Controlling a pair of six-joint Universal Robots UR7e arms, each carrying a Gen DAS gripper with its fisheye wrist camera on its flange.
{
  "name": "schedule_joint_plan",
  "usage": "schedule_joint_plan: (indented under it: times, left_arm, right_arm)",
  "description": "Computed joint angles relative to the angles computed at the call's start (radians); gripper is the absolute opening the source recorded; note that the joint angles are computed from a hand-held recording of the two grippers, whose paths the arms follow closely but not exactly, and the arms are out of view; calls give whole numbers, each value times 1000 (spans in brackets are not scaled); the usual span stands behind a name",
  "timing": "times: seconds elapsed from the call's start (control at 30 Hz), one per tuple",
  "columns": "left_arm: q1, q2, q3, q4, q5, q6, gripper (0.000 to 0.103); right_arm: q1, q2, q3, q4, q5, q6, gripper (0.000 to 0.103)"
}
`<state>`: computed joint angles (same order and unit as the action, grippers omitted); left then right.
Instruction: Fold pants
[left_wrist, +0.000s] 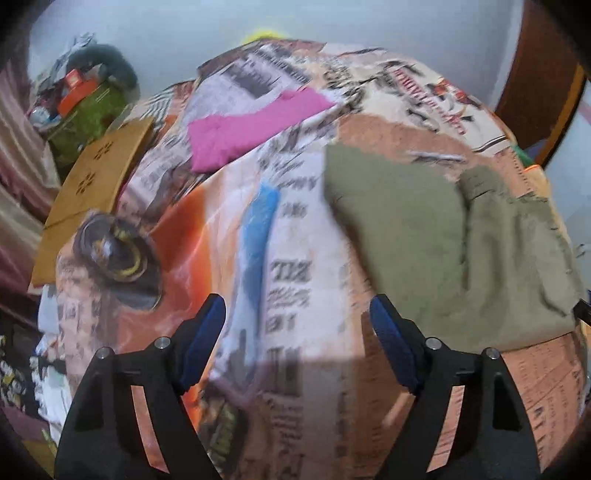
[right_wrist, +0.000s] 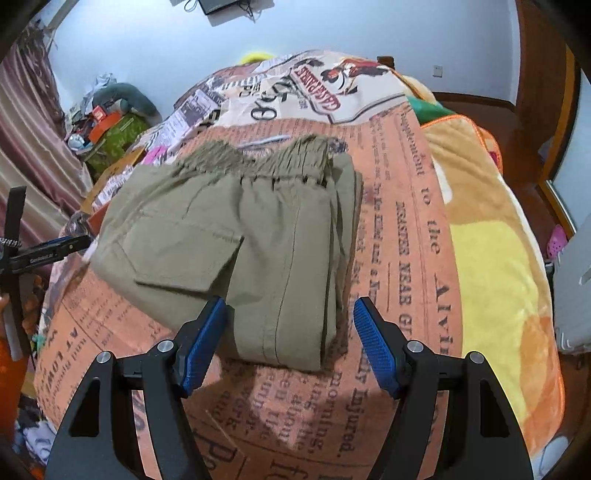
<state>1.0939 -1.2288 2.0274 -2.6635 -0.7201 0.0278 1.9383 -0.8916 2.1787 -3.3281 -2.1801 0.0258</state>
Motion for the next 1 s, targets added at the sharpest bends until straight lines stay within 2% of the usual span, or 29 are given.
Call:
schedule_joint_plan:
  times: [0.13,0.2,0.3,0.4,0.6,0.77,0.9,1.0]
  left_arm:
    - [-1,53,-55,2,-83,20,82]
    - [8,84,-87,19,-100,16,82]
    - [22,131,-129,51,-79,-9,81]
    - [32,168,-140,17,-19,7,82]
    - [44,182,-149,-35,12,48,82]
    - [46,185,-149,-71,51,21,82]
    - [50,169,-155,-55,38,-8,82]
    - [49,153,-161,-29,-4,-13,82]
  right_arm:
    - [5,2,-21,-23,-11,-30,68]
    - [4,9,-39,-30,-21,-53,68]
    - [-9,19,-62,-14,-21,-62,68]
    - [-23,33,-78,19,-37,-63,68]
    - [-48,21,-54,24,-10,-48,68]
    - [-43,14,-53,16,-31,-52,68]
    - [-40,9,-52,-1,-43,-54,68]
    - [-50,-5,-54,2,-11,-47,68]
